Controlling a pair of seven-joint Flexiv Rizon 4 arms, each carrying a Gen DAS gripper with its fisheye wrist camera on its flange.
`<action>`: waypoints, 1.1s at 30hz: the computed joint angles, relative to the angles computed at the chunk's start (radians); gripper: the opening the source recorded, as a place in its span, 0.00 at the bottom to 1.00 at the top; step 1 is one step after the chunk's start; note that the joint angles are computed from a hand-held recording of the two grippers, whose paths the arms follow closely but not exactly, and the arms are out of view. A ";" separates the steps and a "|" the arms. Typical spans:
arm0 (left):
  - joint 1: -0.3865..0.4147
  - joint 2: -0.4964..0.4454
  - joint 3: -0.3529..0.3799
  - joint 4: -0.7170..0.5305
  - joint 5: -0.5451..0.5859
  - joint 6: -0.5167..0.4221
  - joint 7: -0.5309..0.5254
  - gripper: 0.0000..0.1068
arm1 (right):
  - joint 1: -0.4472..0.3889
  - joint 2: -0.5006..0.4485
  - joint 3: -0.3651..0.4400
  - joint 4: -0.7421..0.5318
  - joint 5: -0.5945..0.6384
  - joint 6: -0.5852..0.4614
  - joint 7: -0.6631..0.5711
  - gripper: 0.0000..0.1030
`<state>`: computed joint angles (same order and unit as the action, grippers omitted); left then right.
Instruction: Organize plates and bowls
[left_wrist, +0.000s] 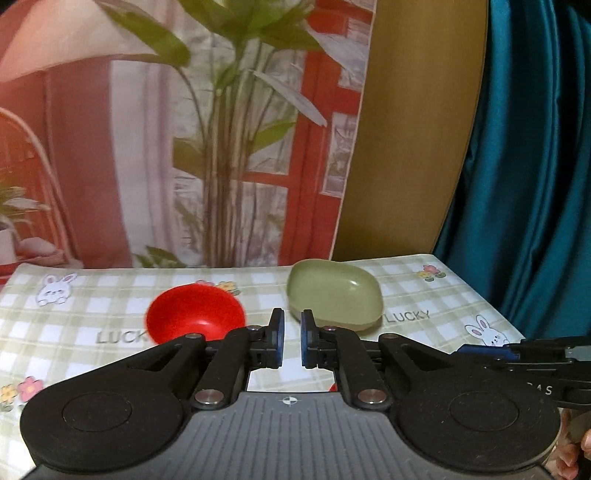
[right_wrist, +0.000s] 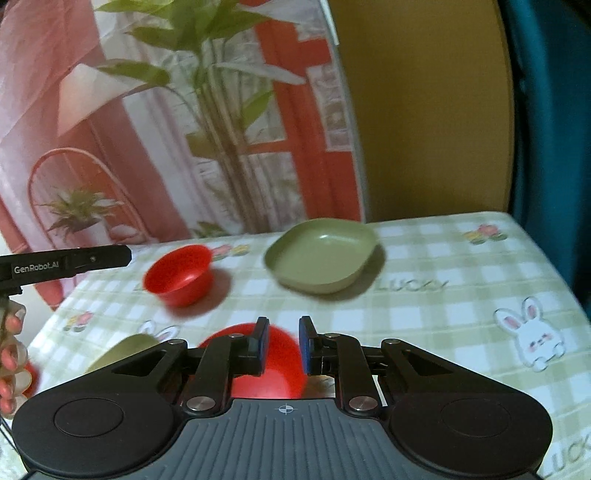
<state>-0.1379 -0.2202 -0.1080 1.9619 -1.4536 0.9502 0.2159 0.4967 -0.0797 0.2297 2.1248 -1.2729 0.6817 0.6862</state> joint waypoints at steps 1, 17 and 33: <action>-0.005 -0.011 -0.006 -0.009 0.000 0.007 0.000 0.09 | -0.006 0.006 -0.003 0.008 0.001 0.001 -0.005 0.17; -0.025 -0.271 -0.124 -0.235 0.248 0.131 -0.234 0.11 | -0.195 -0.068 -0.120 0.041 -0.166 0.267 0.057 0.17; 0.013 -0.460 -0.204 -0.416 0.585 0.182 -0.520 0.34 | -0.256 -0.190 -0.183 -0.030 -0.206 0.382 0.044 0.20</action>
